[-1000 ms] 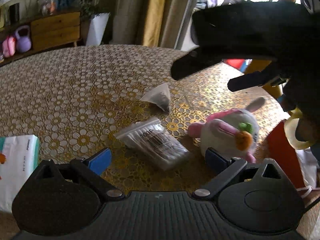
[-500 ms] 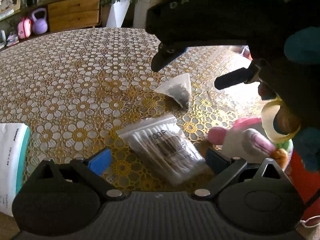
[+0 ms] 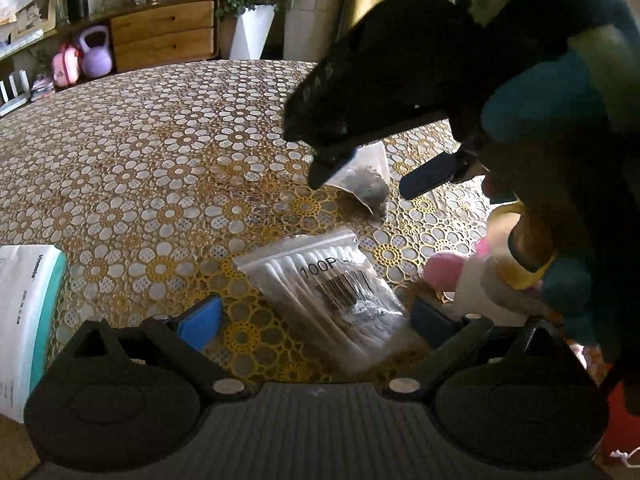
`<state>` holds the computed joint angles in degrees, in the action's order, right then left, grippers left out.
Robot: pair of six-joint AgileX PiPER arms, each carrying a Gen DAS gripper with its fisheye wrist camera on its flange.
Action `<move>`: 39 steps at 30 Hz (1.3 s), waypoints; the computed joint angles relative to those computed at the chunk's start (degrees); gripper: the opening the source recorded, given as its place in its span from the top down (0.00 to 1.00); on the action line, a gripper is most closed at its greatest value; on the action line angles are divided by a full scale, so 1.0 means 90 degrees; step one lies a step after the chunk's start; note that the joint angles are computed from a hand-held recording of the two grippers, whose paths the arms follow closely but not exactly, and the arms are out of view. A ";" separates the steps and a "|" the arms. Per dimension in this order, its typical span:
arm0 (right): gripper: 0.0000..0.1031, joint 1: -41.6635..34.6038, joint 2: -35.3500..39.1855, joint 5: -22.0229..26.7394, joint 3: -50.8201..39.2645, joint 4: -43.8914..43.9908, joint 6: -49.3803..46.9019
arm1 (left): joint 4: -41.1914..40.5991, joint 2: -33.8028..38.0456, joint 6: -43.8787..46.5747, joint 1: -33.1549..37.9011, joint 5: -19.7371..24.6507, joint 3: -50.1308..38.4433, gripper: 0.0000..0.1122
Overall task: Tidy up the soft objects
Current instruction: 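Grasp the clear swab bag with the left tool while the right tool grasps the small clear packet, then carry the swab bag with the left tool while the right tool carries the clear packet into the tin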
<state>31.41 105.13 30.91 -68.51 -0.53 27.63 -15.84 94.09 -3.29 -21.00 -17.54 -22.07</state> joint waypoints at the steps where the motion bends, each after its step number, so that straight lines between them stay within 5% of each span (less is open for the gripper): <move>1: 0.38 0.0033 0.0017 -0.0018 0.0001 -0.0084 0.0115 | 0.0231 -0.0014 -0.0224 0.0034 -0.0056 0.0039 0.17; 6: 0.48 -0.0016 0.0120 -0.0114 0.0021 0.0020 0.0039 | 0.1698 -0.0314 -0.1596 0.0340 -0.0028 0.0216 0.41; 20: 0.87 0.0053 -0.0203 -0.0832 0.0678 -0.0295 0.0422 | 0.5351 -0.0570 -0.4439 0.1722 -0.0499 0.0563 0.59; 31: 0.91 0.0106 -0.1231 -0.1417 0.1716 -0.0310 0.0852 | 0.6699 -0.0878 -0.5359 0.2591 -0.0541 0.0666 0.63; 39: 0.92 0.0308 -0.1934 -0.1310 0.1853 -0.0001 0.0617 | 0.8616 -0.1757 -0.7091 0.3095 -0.0369 0.0847 0.63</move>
<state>34.18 87.72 19.12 -51.84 -0.54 33.18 61.71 78.28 -67.11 6.86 -20.86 -14.45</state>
